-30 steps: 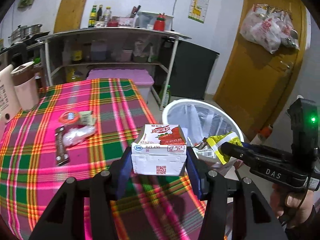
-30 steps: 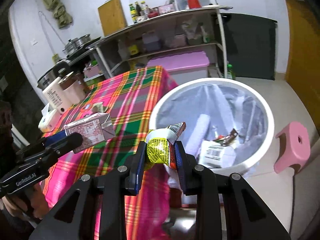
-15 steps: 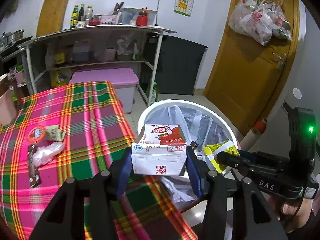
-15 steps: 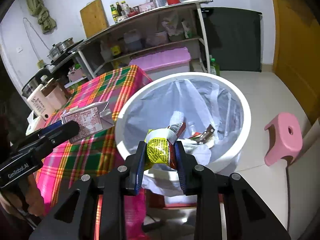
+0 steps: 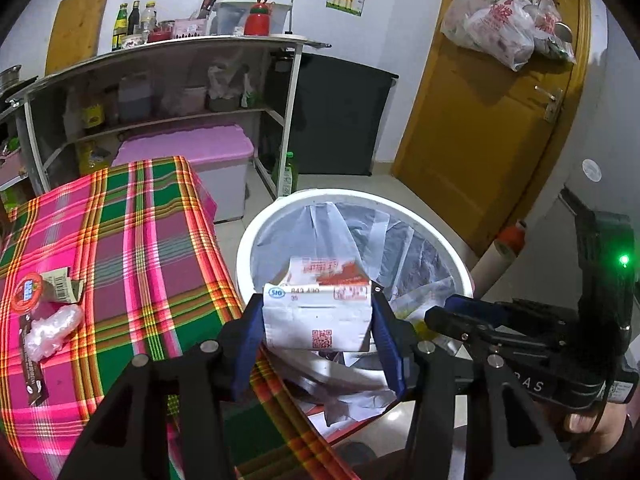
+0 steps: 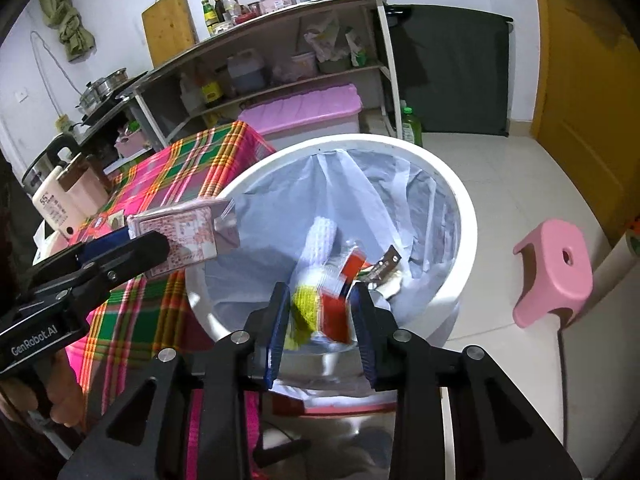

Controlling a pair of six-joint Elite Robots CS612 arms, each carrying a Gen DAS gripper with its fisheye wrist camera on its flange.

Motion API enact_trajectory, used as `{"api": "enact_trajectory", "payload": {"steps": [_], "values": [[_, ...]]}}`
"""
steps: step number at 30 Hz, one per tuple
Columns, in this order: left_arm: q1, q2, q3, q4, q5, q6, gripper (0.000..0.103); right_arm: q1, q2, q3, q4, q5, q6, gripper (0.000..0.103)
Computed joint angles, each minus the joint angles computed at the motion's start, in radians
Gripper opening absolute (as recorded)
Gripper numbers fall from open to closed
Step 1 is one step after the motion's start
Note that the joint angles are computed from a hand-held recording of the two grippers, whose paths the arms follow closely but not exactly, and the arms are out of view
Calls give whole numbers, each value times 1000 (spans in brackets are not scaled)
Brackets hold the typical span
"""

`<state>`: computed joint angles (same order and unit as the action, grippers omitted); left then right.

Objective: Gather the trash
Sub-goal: 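Open both tools to drop the carton and wrapper into the bin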

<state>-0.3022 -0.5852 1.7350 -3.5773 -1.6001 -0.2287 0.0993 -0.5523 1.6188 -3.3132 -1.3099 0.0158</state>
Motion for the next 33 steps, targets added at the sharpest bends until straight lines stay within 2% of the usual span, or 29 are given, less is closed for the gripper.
{"api": "enact_trajectory", "payload": {"steps": [3,18,28,33], "values": [[5,1,-5,10,-19,-11,54,-1,0,2,-12,3,3,46],[10,2,-4,1,-49,-21,55,2,-14,32,-64,-4,2,46],[14,-12,31,-49,-44,-53,55,6,-25,55,-94,9,5,46],[13,-24,66,-82,-13,-58,55,12,-35,75,-115,25,-2,46]]}}
